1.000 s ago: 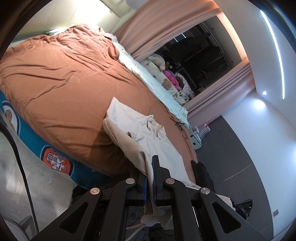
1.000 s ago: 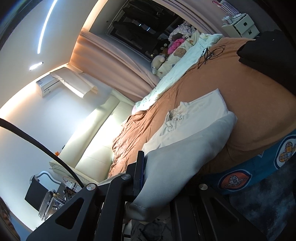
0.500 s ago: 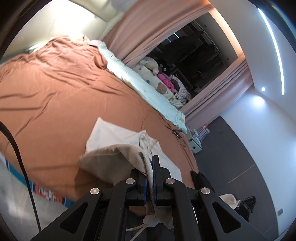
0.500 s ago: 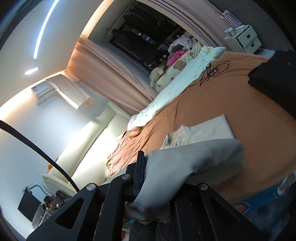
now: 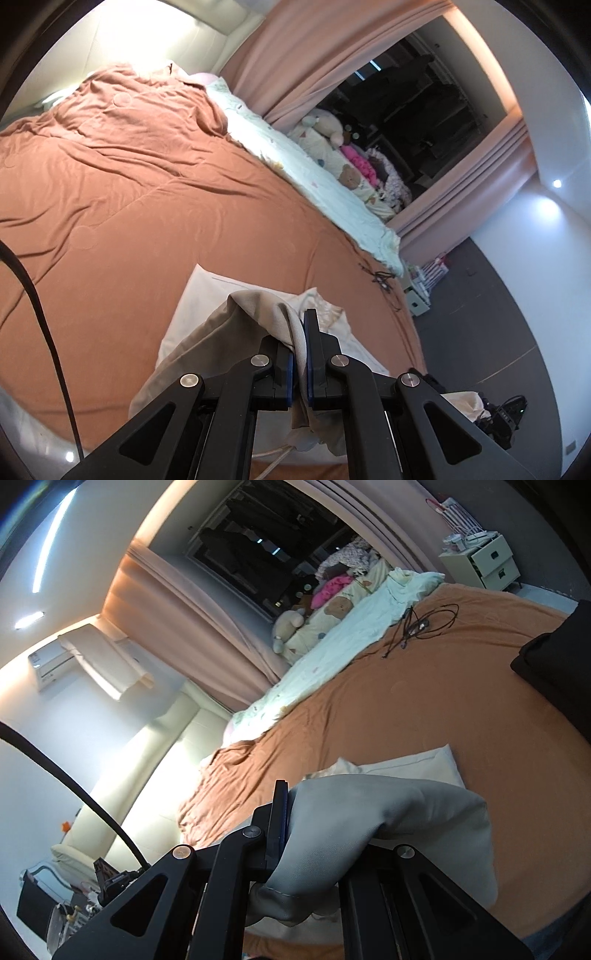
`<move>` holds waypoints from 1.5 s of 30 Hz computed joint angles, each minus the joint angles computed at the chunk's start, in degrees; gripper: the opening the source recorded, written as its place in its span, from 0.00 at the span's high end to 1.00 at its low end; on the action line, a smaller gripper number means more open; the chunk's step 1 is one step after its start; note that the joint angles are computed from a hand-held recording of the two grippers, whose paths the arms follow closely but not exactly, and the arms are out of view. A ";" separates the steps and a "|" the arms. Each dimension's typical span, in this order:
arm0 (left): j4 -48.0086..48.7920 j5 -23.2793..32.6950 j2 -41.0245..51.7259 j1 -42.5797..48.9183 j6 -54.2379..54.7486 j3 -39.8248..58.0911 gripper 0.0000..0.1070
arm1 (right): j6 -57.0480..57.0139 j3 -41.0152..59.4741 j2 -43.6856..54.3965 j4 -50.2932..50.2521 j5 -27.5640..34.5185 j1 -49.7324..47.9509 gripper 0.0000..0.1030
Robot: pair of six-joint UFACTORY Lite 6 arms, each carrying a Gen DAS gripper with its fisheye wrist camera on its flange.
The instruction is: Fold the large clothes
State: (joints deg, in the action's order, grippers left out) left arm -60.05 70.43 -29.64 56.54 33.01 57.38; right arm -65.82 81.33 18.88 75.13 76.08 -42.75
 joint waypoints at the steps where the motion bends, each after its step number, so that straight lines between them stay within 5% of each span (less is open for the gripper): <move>1: 0.63 -3.27 1.55 -2.96 -0.57 0.22 0.96 | 0.63 1.36 1.27 0.13 -1.34 1.42 0.97; 7: 2.21 -19.73 14.10 -16.54 -0.57 2.63 0.96 | 5.99 10.22 9.42 -0.03 -8.92 8.99 0.97; 21: 1.48 -35.37 46.02 -27.02 5.67 14.58 0.93 | 21.86 32.21 28.96 -10.54 -22.86 23.47 0.96; 26: 4.76 -38.55 54.89 -29.84 4.28 18.97 0.67 | 29.41 42.08 34.65 -14.70 -22.65 26.18 0.76; 28: 3.93 -39.02 56.03 -30.44 6.21 19.34 0.53 | 28.35 40.18 32.96 -13.39 -24.64 26.94 0.35; 29: 3.45 -39.25 56.21 -30.88 7.39 19.34 0.42 | 26.52 37.28 30.82 -12.62 -25.79 27.10 0.29; 33: 5.93 -43.25 53.11 -33.71 7.79 17.66 0.18 | 24.21 30.05 22.39 -14.81 -29.62 28.78 0.27; 36: 11.03 -46.94 48.89 -35.78 4.47 16.14 0.16 | 25.91 27.34 17.79 -20.20 -30.13 30.61 0.27; 45: 28.64 -43.80 49.65 -42.85 -11.12 21.22 0.18 | 35.96 36.55 19.20 -36.29 -24.53 37.94 0.27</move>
